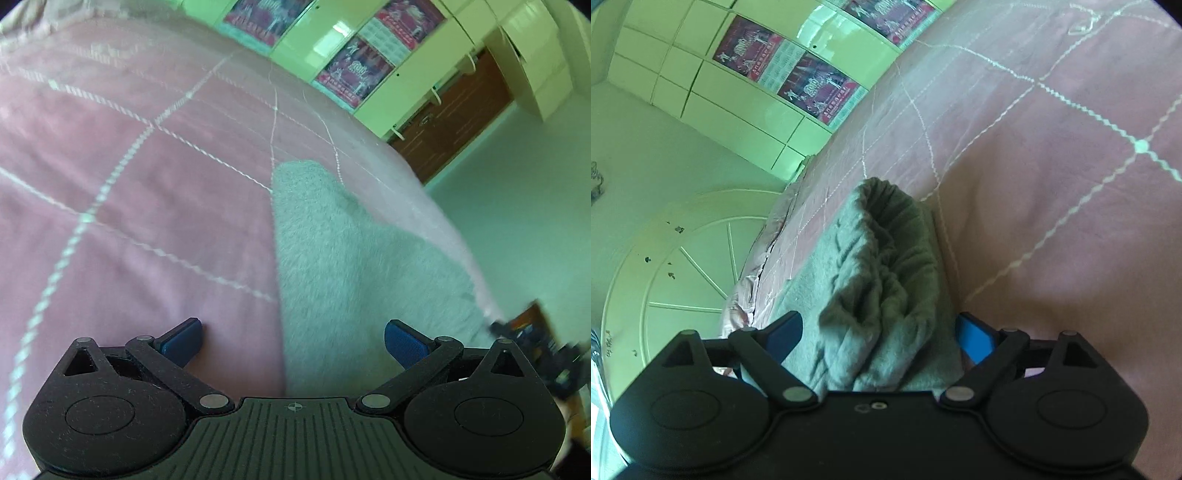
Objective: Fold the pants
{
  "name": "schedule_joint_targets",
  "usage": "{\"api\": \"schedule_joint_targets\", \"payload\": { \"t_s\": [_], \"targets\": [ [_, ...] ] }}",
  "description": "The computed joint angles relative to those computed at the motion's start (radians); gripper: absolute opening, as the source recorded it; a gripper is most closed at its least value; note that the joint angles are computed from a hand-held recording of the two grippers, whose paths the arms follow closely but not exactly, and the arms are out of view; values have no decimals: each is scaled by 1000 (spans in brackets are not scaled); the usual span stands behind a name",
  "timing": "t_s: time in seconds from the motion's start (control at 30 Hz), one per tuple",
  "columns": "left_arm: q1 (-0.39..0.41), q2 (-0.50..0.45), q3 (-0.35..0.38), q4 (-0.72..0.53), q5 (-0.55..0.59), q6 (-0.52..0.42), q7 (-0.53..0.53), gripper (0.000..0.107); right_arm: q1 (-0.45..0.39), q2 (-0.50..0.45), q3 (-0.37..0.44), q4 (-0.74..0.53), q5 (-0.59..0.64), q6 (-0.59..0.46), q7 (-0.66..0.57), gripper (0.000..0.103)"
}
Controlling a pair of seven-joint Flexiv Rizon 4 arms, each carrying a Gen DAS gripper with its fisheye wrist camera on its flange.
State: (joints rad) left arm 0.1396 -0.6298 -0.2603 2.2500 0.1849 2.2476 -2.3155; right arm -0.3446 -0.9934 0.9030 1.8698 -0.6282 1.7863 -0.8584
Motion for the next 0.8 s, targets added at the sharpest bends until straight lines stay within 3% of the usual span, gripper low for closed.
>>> {"api": "schedule_joint_targets", "payload": {
  "t_s": [0.1, 0.13, 0.2, 0.37, 0.5, 0.63, 0.7, 0.77, 0.8],
  "targets": [
    [209, -102, -169, -121, 234, -68, -124, 103, -54, -76, 92, -53, -31, -127, -38, 84],
    [278, -150, -250, -141, 256, -85, -105, 103, -71, -100, 125, -66, -31, -169, -59, 84],
    [349, -211, -346, -175, 274, -139, -71, 103, -103, -150, 191, -90, -27, -249, -111, 85],
    [375, -270, -418, -222, 252, -209, 18, 103, -138, -215, 282, -126, 21, -353, -207, 86],
    [384, -301, -457, -242, 214, -233, 76, 103, -150, -251, 331, -146, 76, -391, -259, 97],
    [381, -320, -486, -266, 157, -253, 125, 103, -116, -187, 294, -160, 129, -399, -267, 95],
    [344, -300, -456, -280, 102, -228, 135, 103, -65, -73, 175, -128, 137, -289, -230, 88],
    [265, -240, -364, -289, 27, -197, 127, 103, -15, 25, 75, -96, 193, -185, -200, 83],
    [234, -218, -329, -298, 5, -195, 126, 103, 27, 90, 1, -71, 211, -115, -184, 73]
  ]
}}
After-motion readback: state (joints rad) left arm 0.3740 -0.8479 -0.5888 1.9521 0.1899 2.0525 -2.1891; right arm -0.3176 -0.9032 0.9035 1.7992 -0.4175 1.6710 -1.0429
